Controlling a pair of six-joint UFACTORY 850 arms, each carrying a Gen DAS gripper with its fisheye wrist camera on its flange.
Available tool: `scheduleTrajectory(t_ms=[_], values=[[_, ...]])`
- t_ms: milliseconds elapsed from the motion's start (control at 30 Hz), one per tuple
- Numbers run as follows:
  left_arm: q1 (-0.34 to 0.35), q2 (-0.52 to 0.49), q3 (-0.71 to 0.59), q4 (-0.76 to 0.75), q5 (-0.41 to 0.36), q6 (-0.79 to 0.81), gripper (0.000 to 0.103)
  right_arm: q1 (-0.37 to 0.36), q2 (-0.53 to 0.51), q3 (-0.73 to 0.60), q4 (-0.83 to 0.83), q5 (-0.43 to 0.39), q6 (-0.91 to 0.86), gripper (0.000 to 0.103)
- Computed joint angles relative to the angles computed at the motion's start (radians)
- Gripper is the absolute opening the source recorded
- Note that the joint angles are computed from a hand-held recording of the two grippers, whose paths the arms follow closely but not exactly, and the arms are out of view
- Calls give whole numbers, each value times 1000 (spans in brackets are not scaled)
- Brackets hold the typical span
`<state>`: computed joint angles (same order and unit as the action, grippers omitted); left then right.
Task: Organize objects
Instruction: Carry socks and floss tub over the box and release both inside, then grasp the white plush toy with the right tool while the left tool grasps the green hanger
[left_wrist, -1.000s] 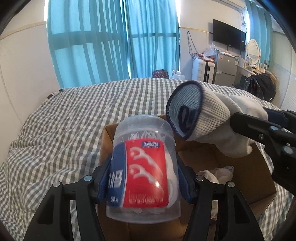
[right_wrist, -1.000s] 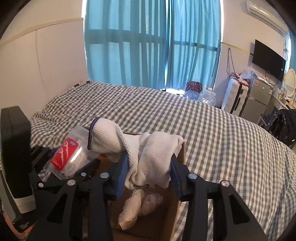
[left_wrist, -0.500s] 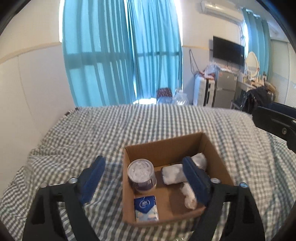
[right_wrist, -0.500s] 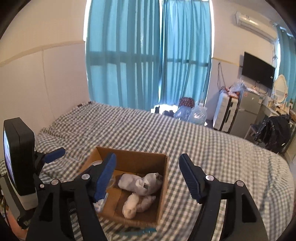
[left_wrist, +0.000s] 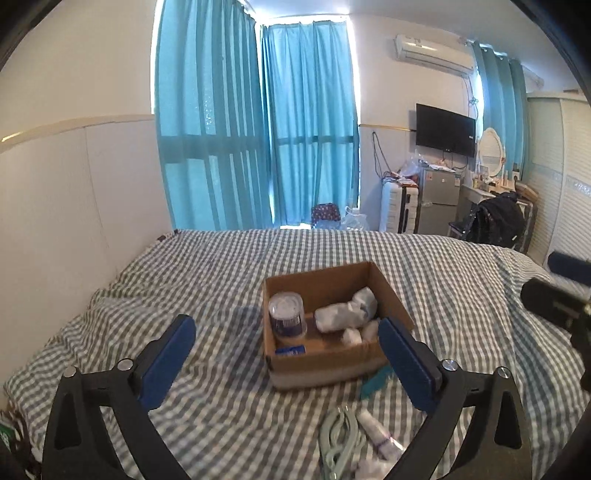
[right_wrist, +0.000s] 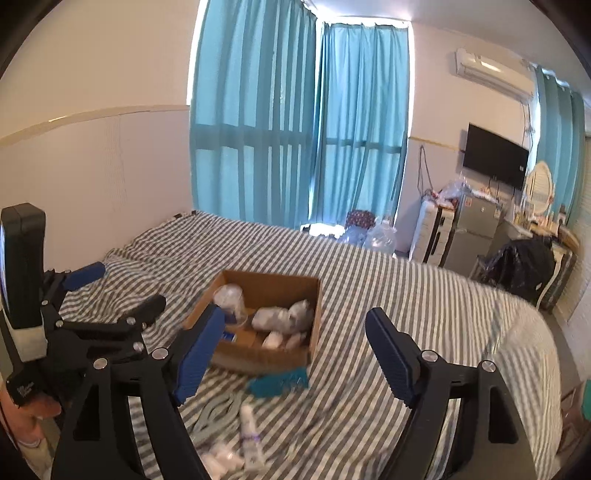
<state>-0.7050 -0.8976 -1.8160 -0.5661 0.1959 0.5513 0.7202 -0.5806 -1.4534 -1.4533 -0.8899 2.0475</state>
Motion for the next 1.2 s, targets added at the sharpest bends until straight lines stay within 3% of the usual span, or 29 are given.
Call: scheduleTrajectory(t_ms=[67,133,367,433,600,767,900,1000,1033,1100,1200], values=[[4,32,67,139,15,-151,103,22,9,31,-9,8,45,82],[3,55,123,169,39,-190,103,45,6,49,-10,-7,68,85],[-5,49,231,35,115,-105,103,78,-80,37,38,-29,99,94],[-11,26,236,-39,124,-26,103,72,-113,34,60,5,115,94],[-7,-49,194,-188,53,139,103,54,-184,17,109,91,133,94],[2,-115,130,-489,29,439,103,33,-260,-29,193,196,67,94],[20,-137,108,-570,8,512,103,22,-298,-61,213,256,48,94],[34,-140,102,-522,-19,442,103,17,-334,-108,247,297,-13,94],[35,-137,107,-482,-17,400,103,16,-353,-132,266,309,-48,93],[36,-137,110,-468,-11,387,103,16,-385,-176,307,322,-115,81],[34,-145,97,-553,-9,476,103,3,-417,-217,359,370,-184,74]])
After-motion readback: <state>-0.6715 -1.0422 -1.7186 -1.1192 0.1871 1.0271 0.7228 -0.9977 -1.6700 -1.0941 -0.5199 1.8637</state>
